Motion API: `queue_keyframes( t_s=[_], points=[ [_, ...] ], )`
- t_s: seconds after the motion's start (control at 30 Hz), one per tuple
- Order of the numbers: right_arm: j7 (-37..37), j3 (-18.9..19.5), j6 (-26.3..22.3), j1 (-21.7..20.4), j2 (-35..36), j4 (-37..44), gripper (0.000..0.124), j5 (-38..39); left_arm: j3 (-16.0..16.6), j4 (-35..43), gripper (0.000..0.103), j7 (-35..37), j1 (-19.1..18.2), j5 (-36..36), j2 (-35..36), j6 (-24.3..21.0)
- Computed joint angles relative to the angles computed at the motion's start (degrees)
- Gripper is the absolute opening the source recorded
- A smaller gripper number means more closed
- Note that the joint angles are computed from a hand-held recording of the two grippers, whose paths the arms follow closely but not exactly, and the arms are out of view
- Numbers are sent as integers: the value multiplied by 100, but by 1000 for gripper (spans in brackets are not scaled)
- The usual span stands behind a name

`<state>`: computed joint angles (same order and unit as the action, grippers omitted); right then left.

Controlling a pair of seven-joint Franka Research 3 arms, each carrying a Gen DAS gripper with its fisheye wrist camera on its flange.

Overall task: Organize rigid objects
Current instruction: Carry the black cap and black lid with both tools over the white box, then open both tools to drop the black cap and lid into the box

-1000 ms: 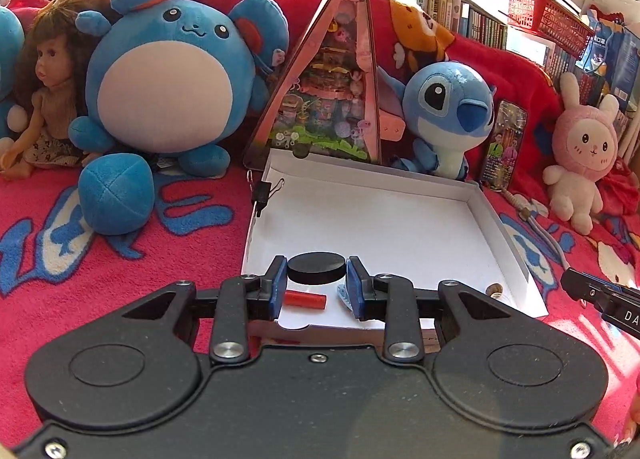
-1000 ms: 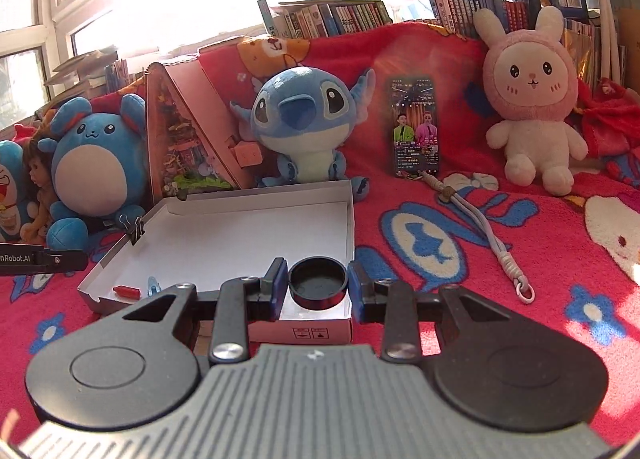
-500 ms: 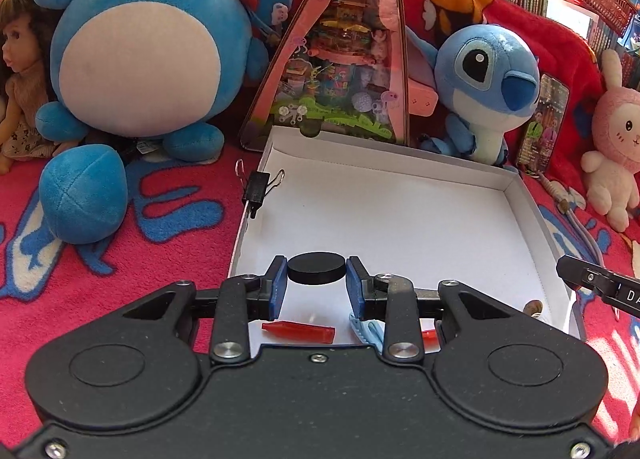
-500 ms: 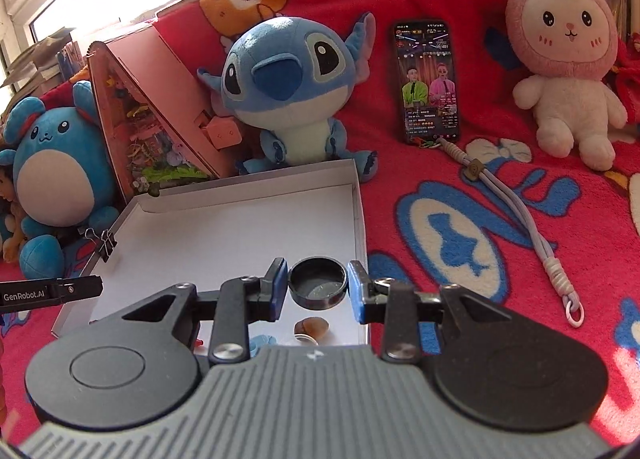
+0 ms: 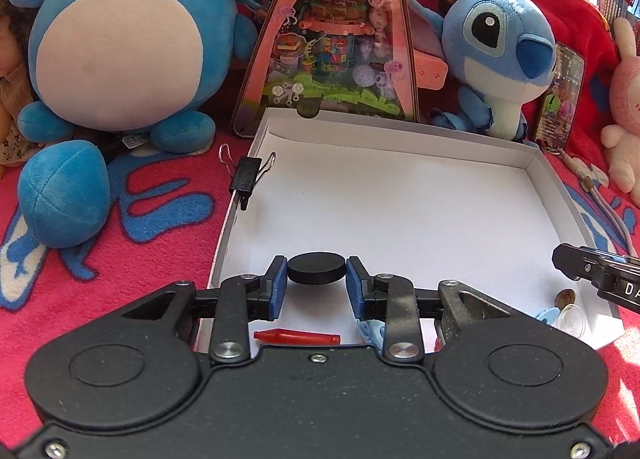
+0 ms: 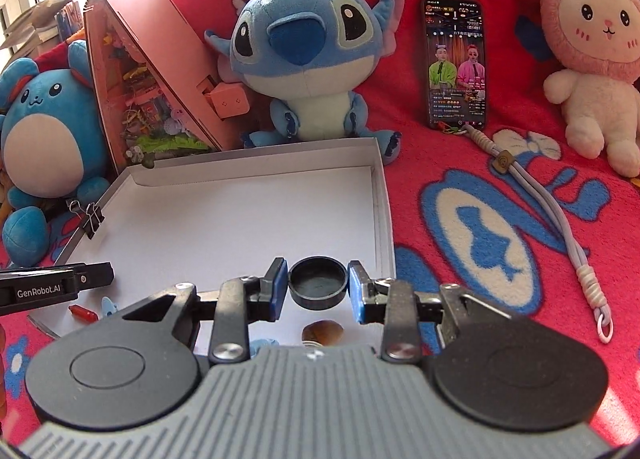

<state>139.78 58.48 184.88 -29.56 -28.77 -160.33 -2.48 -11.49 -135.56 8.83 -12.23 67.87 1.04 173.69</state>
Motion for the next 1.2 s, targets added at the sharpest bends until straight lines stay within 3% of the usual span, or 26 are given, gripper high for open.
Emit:
queue_keyframes(
  t_s=[0.6,0.97,1.1,1.2],
  points=[
    [158,510,-80,-563,236,217,39,-367,25,148,30,-510,-85,773,111,-142],
    [35,512,-32,-499,127,134,41,-336,12,115,31,-362,-78,677,88,-114],
    [43,485,40,-439,72,75,55,-269,-4,106,32,-357,-92,700,73,-164],
    [-24,443,147,-354,-1,4,56,-177,-8,69,40,-337,-85,697,37,-158]
  ],
)
